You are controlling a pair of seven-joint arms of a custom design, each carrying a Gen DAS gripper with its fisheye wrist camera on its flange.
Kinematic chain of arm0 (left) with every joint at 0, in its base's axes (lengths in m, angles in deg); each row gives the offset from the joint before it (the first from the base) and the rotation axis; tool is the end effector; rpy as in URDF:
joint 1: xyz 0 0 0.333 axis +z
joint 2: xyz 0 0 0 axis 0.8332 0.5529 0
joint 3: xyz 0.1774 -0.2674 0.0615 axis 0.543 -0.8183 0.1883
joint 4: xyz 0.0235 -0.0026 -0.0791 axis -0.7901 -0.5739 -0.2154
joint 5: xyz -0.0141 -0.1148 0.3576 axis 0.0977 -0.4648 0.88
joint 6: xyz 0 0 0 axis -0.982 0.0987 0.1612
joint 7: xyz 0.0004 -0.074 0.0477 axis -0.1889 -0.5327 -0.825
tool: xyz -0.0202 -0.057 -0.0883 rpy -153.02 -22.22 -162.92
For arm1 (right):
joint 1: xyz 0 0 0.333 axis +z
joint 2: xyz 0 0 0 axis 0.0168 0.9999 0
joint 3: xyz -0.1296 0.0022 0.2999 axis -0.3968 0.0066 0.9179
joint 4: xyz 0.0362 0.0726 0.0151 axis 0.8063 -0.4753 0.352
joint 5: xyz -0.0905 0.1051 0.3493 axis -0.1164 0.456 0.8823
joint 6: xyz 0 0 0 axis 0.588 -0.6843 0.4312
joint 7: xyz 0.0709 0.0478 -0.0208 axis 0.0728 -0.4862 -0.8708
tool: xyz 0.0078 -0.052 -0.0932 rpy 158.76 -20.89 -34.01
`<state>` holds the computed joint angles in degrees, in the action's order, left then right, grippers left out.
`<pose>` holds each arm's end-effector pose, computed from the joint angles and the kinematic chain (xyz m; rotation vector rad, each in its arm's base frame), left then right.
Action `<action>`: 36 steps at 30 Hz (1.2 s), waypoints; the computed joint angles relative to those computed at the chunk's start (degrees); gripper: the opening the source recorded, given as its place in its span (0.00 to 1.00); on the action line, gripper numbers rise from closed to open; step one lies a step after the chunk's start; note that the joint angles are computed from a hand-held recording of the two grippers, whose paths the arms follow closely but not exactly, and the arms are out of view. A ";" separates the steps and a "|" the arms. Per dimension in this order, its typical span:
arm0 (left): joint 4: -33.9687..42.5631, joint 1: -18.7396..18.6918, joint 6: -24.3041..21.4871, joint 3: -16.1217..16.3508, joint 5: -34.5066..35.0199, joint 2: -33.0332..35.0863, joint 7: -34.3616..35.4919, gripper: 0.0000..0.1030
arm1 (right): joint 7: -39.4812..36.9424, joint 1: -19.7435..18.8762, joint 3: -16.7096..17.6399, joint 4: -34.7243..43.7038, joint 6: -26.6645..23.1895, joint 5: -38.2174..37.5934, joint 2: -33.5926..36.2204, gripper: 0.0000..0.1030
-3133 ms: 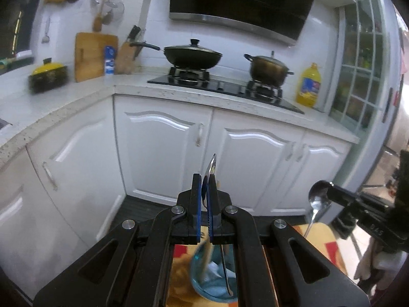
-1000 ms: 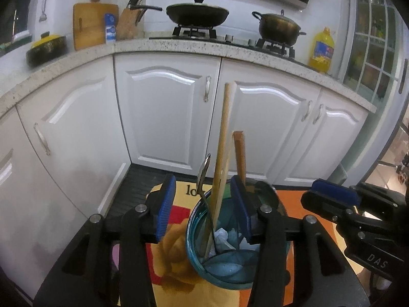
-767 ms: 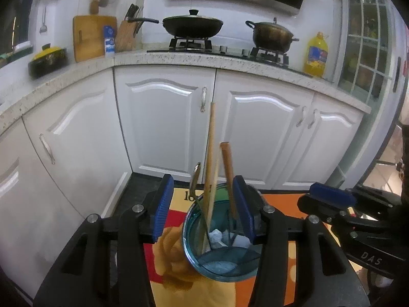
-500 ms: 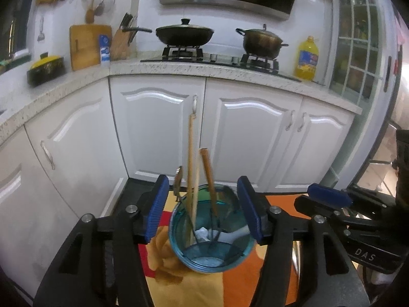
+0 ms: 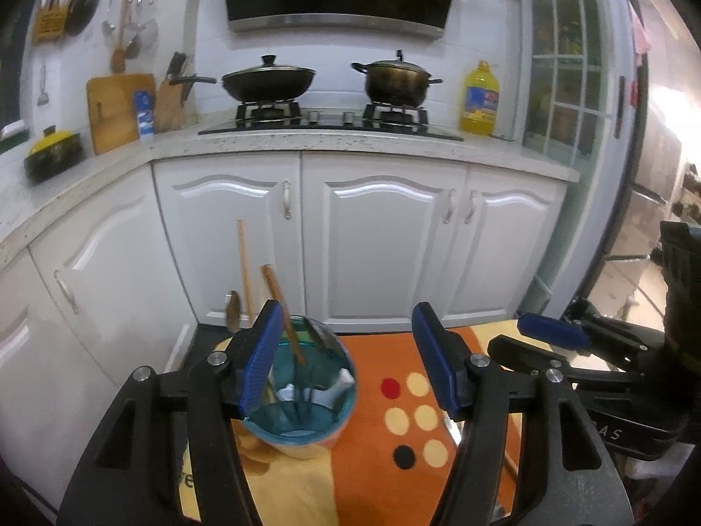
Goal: Organize utensils
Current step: 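Withdraw both tools from the cup toward the remaining utensils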
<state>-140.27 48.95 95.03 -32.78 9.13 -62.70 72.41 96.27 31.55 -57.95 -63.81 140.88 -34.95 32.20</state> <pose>0.6289 -0.2623 0.6210 -0.9624 2.2616 -1.3481 0.5296 0.3613 0.6025 -1.3695 1.8494 -0.7976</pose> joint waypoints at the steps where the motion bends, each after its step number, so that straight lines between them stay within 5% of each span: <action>1: -0.49 0.03 -0.04 -0.23 -0.25 -0.33 0.38 0.59 | 0.25 0.11 0.01 -0.40 -0.64 -0.03 -0.41 0.45; 3: -1.45 -0.22 -0.46 -0.48 -0.50 -0.93 0.84 0.59 | 1.72 0.46 0.31 -1.91 -2.57 -0.87 -1.77 0.52; 15: -3.77 -3.50 -2.75 0.19 1.82 -1.33 -0.36 0.59 | 7.84 -2.17 4.06 -10.62 -6.93 -1.32 -8.61 0.52; 36: -3.41 -4.80 -4.92 -0.04 7.12 1.14 -5.00 0.59 | 10.33 -5.17 5.14 -15.29 -5.43 1.59 -10.08 0.52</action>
<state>-143.68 44.16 90.12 -32.82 16.25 -61.56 67.41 106.60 26.38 -52.81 -79.10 135.45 -33.36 22.12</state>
